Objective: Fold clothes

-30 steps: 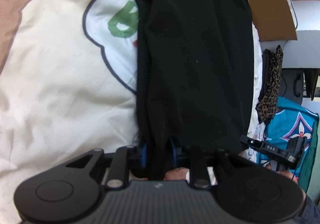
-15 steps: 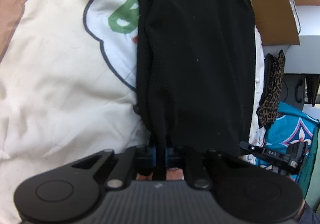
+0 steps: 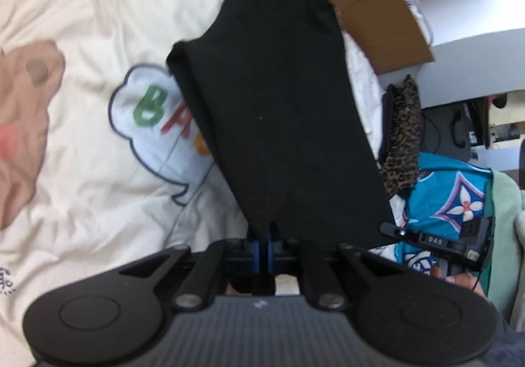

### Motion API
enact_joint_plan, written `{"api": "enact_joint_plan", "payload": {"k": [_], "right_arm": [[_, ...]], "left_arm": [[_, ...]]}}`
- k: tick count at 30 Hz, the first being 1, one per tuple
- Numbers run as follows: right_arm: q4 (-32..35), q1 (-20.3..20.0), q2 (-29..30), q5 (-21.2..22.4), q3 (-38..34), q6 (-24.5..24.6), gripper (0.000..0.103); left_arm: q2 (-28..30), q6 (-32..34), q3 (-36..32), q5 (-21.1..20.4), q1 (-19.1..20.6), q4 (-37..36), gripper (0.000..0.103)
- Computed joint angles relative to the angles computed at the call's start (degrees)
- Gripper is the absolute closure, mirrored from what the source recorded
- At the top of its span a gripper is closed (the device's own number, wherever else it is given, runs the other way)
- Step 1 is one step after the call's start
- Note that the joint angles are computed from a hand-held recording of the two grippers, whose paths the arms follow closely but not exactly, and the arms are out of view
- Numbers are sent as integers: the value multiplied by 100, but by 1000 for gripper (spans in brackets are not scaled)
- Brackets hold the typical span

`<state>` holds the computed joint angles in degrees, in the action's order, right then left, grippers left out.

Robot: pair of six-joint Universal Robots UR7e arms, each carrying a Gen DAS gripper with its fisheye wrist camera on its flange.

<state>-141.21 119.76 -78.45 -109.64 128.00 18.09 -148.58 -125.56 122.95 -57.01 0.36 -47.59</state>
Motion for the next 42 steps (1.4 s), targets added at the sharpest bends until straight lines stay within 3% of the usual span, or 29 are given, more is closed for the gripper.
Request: {"api": "enact_joint_plan", "payload": {"k": [3,5,7,9,16,23,33,42], "right_arm": [[264,330,-80,-99,-214,258,99],[408,520,-97,-200,-329,341,99],[800,765,-155,-358,-515,351,99],[988,914,-165,-409,-607,364,99],[1392,1230,-328,-520,-584,337,99],[1546,1567,-437,-559,-611,294,99],[1859,1805,-724,-543,-603,547,99],[1986,1836,-736,-565,-731,609,99]], "left_arm": [[223,-490,-282,-21,-423,428,99],[356,-471,-367,70,-397,419,99],[554,8,-291,191,11,-65,99],[684,127,-303,121,102,-177,99],[975,-686,-504,-387,-560,368,99],[1603,-294,-726,-603,-224,236,99],[1844,-712,-1025,-743,-670,526,99],[1915,-791,-988,-717,-854,352,98]]}}
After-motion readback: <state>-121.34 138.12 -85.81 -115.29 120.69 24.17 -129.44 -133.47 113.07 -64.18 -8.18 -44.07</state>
